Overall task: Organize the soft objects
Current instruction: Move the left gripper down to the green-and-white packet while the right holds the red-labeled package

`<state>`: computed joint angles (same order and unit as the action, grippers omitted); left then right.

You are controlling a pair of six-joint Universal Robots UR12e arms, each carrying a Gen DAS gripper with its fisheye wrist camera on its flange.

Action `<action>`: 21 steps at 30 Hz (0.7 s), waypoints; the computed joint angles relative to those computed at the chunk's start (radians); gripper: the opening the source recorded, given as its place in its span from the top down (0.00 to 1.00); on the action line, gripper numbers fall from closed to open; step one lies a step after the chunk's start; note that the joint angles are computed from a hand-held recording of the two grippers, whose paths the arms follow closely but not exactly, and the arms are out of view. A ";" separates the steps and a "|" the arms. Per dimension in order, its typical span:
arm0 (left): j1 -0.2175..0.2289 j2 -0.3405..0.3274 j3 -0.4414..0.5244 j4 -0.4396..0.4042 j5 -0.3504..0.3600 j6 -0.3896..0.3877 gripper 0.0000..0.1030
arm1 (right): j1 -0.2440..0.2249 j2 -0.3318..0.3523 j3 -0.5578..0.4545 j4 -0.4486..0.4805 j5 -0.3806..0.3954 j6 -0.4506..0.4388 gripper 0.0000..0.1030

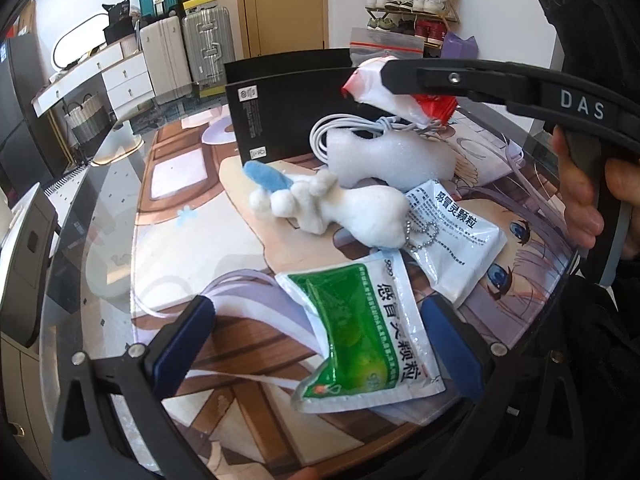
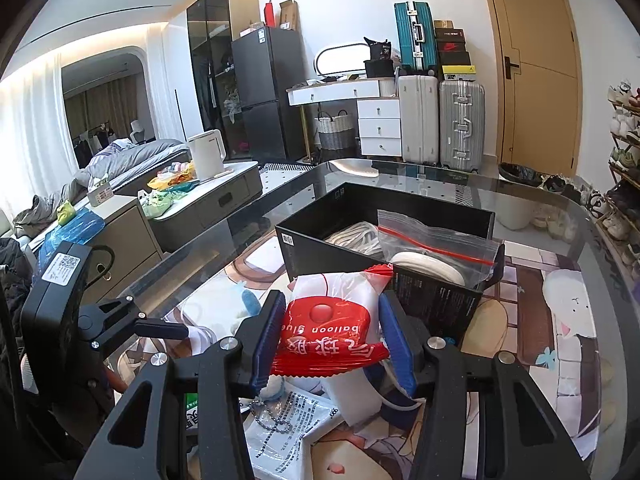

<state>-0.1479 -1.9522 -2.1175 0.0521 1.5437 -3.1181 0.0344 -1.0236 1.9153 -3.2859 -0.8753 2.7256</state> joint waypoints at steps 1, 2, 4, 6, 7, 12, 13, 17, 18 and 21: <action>0.004 0.001 0.000 -0.003 -0.005 -0.002 0.00 | 0.000 0.000 0.000 -0.002 0.000 0.002 0.52; 0.008 0.002 -0.001 -0.005 -0.007 -0.007 0.00 | 0.000 0.000 0.001 -0.005 0.000 0.004 0.52; 0.012 0.002 -0.001 -0.006 -0.004 -0.013 0.00 | -0.001 0.000 0.001 -0.005 0.002 0.006 0.52; 0.019 0.004 -0.003 -0.006 -0.007 -0.018 0.01 | -0.003 -0.001 0.002 -0.009 0.004 0.009 0.52; 0.021 0.005 -0.004 -0.006 -0.009 -0.019 0.01 | -0.004 -0.001 0.003 -0.011 0.005 0.010 0.52; 0.027 0.007 -0.014 0.025 -0.017 -0.003 0.24 | -0.005 -0.001 0.004 -0.015 0.006 0.013 0.52; 0.028 0.007 -0.017 0.035 -0.019 0.001 0.28 | -0.006 -0.001 0.004 -0.014 0.008 0.012 0.52; 0.031 0.006 -0.025 0.062 -0.027 0.010 0.40 | -0.007 0.000 0.005 -0.022 0.012 0.015 0.52; 0.031 0.006 -0.026 0.065 -0.034 0.014 0.46 | -0.007 0.001 0.005 -0.022 0.012 0.014 0.52; 0.028 0.008 -0.027 0.065 -0.045 0.032 0.51 | -0.007 0.000 0.005 -0.019 0.013 0.011 0.52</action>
<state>-0.1204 -1.9444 -2.1441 0.1169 1.4988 -3.0862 0.0274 -1.0236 1.9202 -3.3044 -0.8626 2.7370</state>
